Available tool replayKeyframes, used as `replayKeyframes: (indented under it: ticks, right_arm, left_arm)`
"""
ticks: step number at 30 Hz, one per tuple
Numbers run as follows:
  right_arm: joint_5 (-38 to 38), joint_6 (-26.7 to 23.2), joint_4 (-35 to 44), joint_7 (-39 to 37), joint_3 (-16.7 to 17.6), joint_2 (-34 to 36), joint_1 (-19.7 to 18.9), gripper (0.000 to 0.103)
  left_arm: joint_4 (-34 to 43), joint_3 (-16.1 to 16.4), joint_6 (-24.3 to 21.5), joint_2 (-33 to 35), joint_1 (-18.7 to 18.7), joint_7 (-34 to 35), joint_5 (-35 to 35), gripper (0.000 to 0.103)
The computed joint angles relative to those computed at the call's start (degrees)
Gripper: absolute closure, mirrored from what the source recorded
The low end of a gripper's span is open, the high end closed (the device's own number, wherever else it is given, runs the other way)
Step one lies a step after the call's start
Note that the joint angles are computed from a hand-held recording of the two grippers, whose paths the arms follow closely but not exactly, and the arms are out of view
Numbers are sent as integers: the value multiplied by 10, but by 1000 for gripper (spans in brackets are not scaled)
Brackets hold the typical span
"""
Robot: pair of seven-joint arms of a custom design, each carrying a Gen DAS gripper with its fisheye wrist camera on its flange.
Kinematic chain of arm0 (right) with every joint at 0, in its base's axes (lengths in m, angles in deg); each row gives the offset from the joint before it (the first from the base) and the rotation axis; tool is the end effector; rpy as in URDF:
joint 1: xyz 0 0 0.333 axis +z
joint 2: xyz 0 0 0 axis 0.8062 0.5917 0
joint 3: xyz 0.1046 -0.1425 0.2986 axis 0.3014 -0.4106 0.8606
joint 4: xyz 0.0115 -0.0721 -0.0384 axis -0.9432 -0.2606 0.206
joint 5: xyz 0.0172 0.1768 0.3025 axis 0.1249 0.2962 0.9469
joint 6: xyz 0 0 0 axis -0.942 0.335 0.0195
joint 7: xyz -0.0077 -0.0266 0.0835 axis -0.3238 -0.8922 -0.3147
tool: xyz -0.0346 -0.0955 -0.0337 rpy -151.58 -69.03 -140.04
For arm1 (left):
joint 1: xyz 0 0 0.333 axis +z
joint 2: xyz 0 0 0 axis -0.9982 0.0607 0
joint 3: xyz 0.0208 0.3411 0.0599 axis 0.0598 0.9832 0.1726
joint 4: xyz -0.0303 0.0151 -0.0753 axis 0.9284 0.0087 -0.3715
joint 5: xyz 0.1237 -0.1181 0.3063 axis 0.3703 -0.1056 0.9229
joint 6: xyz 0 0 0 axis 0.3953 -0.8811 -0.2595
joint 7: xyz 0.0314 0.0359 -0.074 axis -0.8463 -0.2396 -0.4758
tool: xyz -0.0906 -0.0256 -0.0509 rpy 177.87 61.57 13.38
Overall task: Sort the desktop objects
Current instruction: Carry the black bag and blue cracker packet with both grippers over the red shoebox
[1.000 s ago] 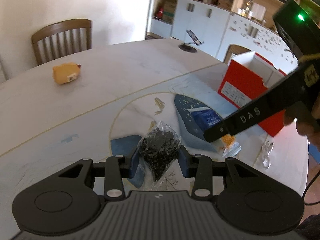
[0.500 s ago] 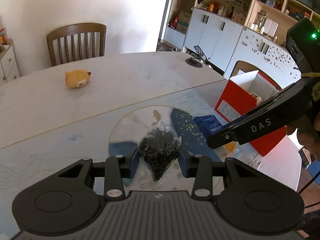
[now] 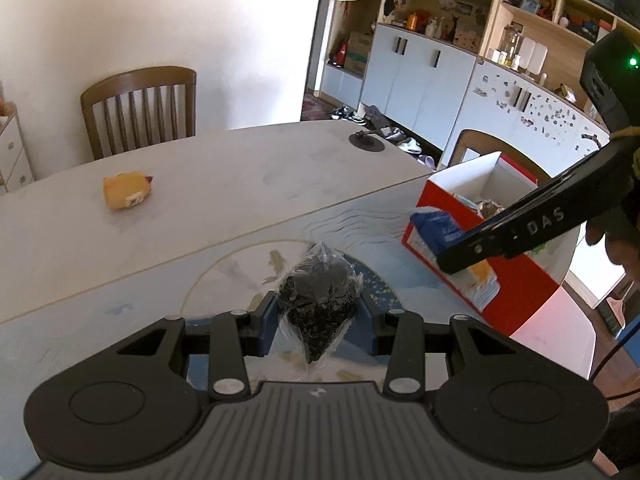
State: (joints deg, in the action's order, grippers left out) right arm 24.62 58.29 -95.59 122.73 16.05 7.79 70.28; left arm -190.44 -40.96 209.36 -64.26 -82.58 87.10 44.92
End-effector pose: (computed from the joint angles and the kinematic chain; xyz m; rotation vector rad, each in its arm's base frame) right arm 0.7279 0.1399 0.5657 -1.4053 2.4662 -0.5492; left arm 0.6323 -0.1228 0.5329 -1.6311 2.0078 -1.0246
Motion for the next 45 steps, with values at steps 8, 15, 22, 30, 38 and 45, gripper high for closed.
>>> replayKeyframes:
  ticks: [8, 15, 22, 30, 38, 45]
  right_arm:
    - [-39, 68, -174, 30, -9, -111, -3, 67]
    - [-67, 102, -269, 52, -2, -177, -19, 67]
    - [-92, 105, -349, 74, 8, -241, -41, 67]
    - [-117, 115, -426, 103, 21, -298, -73, 67]
    - [-135, 115, -480, 125, 29, -338, -104, 67]
    - [-137, 120, -503, 125, 32, -350, -128, 67]
  left_arm:
    - [55, 11, -18, 35, -38, -50, 62, 64]
    - [100, 9, -39, 63, -60, -83, 101, 64]
    - [141, 11, -55, 86, -84, -109, 135, 64]
    - [202, 11, -84, 124, -110, -127, 164, 64]
    - [298, 2, -129, 180, -135, -108, 177, 64]
    - [479, 12, -216, 277, -186, -84, 194, 64]
